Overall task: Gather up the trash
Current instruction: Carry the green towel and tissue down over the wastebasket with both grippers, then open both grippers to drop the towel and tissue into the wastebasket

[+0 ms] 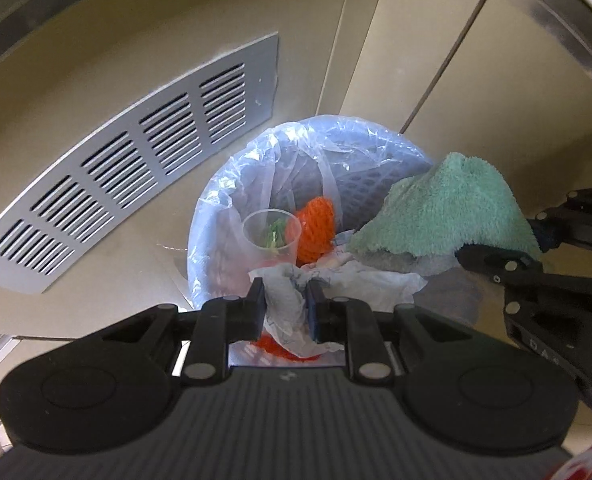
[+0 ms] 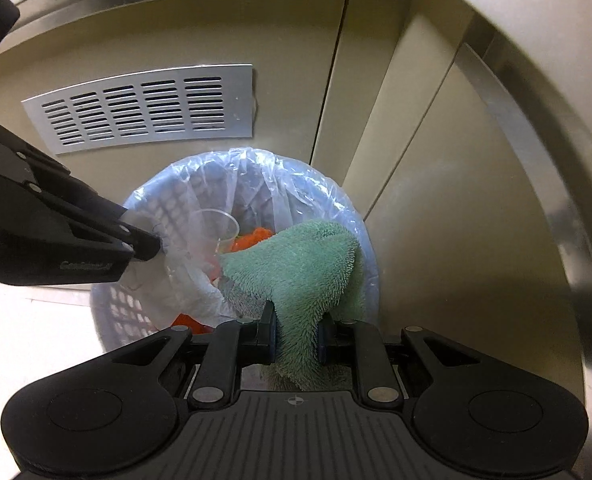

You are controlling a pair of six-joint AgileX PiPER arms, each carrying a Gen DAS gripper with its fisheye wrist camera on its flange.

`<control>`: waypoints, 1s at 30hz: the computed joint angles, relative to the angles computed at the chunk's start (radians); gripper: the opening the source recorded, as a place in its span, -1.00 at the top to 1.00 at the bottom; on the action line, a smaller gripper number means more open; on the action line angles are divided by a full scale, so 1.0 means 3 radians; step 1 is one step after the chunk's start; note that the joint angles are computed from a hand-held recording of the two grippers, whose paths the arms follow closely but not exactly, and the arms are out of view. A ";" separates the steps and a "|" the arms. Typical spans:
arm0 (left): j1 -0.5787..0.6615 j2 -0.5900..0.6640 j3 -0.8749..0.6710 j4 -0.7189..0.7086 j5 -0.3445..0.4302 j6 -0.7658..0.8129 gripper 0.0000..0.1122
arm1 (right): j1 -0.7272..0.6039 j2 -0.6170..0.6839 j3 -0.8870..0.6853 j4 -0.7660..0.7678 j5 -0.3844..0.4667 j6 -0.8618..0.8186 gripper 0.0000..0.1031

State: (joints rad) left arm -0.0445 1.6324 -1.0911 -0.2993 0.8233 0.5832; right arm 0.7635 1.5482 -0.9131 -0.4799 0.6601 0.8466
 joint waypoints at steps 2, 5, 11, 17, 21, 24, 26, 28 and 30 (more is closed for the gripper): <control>-0.0015 0.0067 0.0012 0.0001 -0.0065 0.0007 0.67 | -0.0030 0.0046 0.0005 -0.0021 -0.0052 0.0015 0.65; -0.0051 0.0196 0.0018 0.0002 -0.0172 0.0011 0.66 | -0.0065 0.0106 0.0021 -0.0055 -0.0125 0.0018 0.65; -0.0104 0.0275 0.0077 0.0045 -0.0386 0.0062 0.16 | -0.0140 0.0180 0.0082 -0.0033 -0.0232 -0.0051 0.65; 0.0005 0.0089 0.0129 -0.0038 -0.0284 0.0123 0.15 | -0.0247 0.0203 0.0151 0.0009 -0.0390 -0.0191 0.65; 0.0075 -0.0083 0.0174 -0.0066 -0.0184 0.0132 0.16 | -0.0268 0.0234 0.0138 0.0028 -0.0425 -0.0220 0.65; 0.0134 -0.0183 0.0197 -0.0076 -0.0111 0.0120 0.16 | -0.0278 0.0312 0.0097 0.0057 -0.0461 -0.0265 0.65; 0.0174 -0.0214 0.0204 -0.0086 -0.0071 0.0121 0.16 | -0.0282 0.0382 0.0061 0.0091 -0.0484 -0.0295 0.65; 0.0204 -0.0235 0.0221 -0.0087 -0.0058 0.0130 0.16 | -0.0293 0.0459 0.0018 0.0149 -0.0512 -0.0339 0.65; 0.0249 -0.0266 0.0260 -0.0084 -0.0065 0.0148 0.16 | -0.0299 0.0528 -0.0006 0.0164 -0.0568 -0.0320 0.65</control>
